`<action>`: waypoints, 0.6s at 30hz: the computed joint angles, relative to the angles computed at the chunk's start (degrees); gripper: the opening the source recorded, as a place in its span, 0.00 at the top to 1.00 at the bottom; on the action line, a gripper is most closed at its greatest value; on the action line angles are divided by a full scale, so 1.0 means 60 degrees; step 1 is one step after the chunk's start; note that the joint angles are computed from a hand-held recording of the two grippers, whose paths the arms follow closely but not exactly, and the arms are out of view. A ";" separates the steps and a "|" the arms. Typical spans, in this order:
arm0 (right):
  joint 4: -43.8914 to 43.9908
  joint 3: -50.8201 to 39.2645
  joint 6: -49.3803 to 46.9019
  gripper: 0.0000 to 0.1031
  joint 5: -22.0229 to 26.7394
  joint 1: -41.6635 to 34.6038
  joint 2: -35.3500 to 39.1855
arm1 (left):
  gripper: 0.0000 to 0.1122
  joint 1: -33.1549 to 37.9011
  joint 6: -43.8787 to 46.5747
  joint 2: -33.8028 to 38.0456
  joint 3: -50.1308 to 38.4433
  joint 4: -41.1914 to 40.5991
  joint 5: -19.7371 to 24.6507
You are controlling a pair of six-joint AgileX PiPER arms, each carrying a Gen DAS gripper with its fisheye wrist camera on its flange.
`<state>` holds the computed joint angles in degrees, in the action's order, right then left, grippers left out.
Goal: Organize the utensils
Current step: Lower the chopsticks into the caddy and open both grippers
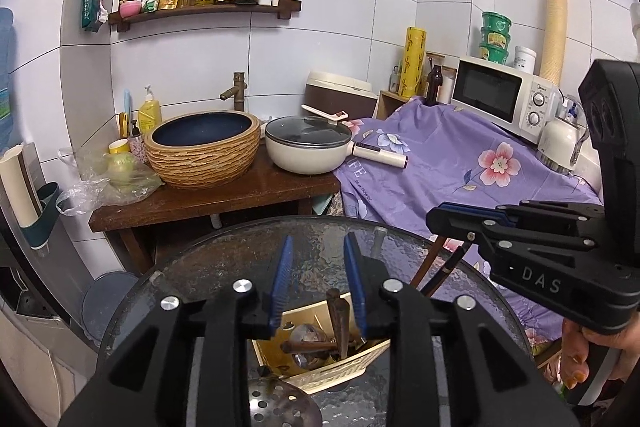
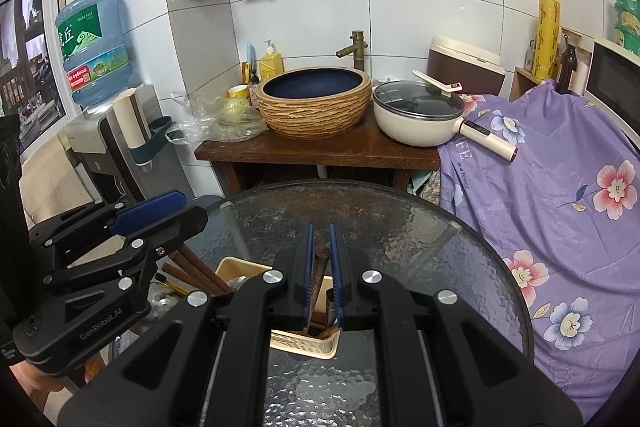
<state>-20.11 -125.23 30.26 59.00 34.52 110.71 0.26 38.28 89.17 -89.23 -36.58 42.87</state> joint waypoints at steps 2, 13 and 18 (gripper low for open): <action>-0.0066 0.0035 0.0056 0.91 -0.0061 0.0007 -0.0074 | 0.73 0.0078 -0.0016 -0.0020 -0.0084 -0.0069 0.0034; -0.2431 0.2485 0.1977 0.22 -0.1491 0.0886 -0.1800 | 0.35 0.1311 0.1172 -0.1170 0.0950 -0.2060 -0.0122; -0.4866 0.4693 0.4421 0.08 -0.1953 0.1916 -0.3063 | 0.13 0.2068 0.2775 -0.2595 0.2751 -0.3420 -0.0661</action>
<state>-49.30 -97.07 56.79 47.28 46.02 92.33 12.67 54.93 73.59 -72.72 -57.10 38.91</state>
